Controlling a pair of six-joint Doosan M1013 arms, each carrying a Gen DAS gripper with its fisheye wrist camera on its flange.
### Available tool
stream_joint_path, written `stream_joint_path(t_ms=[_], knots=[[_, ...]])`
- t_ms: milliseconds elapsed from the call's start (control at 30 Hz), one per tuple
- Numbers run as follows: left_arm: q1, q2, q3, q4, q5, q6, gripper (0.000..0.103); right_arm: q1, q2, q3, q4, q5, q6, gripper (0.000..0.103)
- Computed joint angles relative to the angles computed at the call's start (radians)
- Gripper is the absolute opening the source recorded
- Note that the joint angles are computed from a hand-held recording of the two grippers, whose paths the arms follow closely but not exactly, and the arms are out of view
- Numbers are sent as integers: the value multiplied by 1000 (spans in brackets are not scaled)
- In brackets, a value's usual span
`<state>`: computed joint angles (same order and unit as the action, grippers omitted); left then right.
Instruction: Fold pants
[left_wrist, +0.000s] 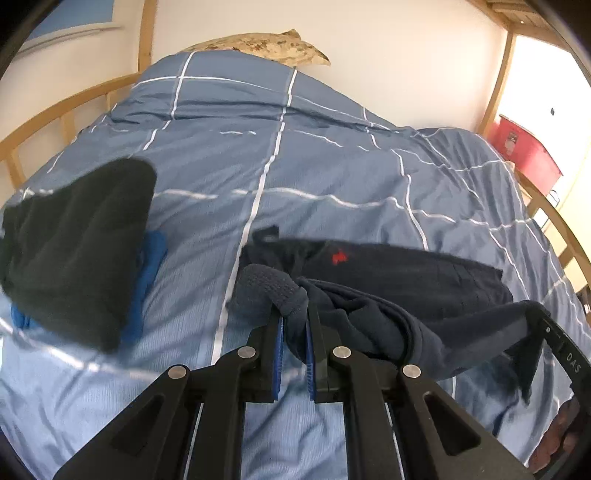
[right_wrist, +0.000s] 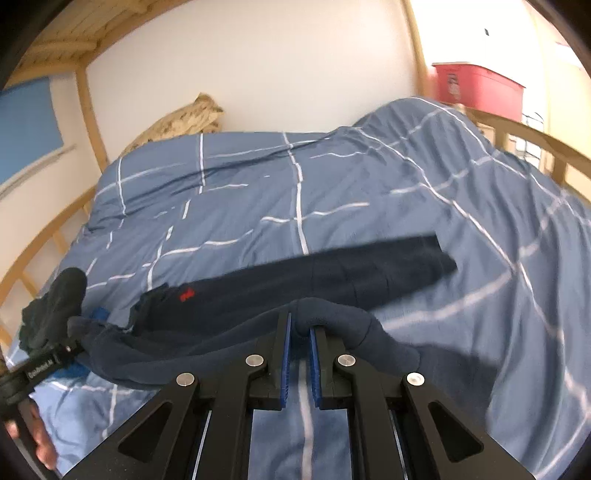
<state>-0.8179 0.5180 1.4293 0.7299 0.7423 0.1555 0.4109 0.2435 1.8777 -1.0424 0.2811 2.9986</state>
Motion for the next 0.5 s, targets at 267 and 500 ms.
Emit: stream_joint_path(t_ms=[267, 500], knots=[[76, 110, -179, -191, 68, 206, 12, -70, 143, -225, 626, 96, -733, 10], [114, 190, -279, -285, 126, 319, 13, -101, 268, -373, 847, 217, -954, 10]])
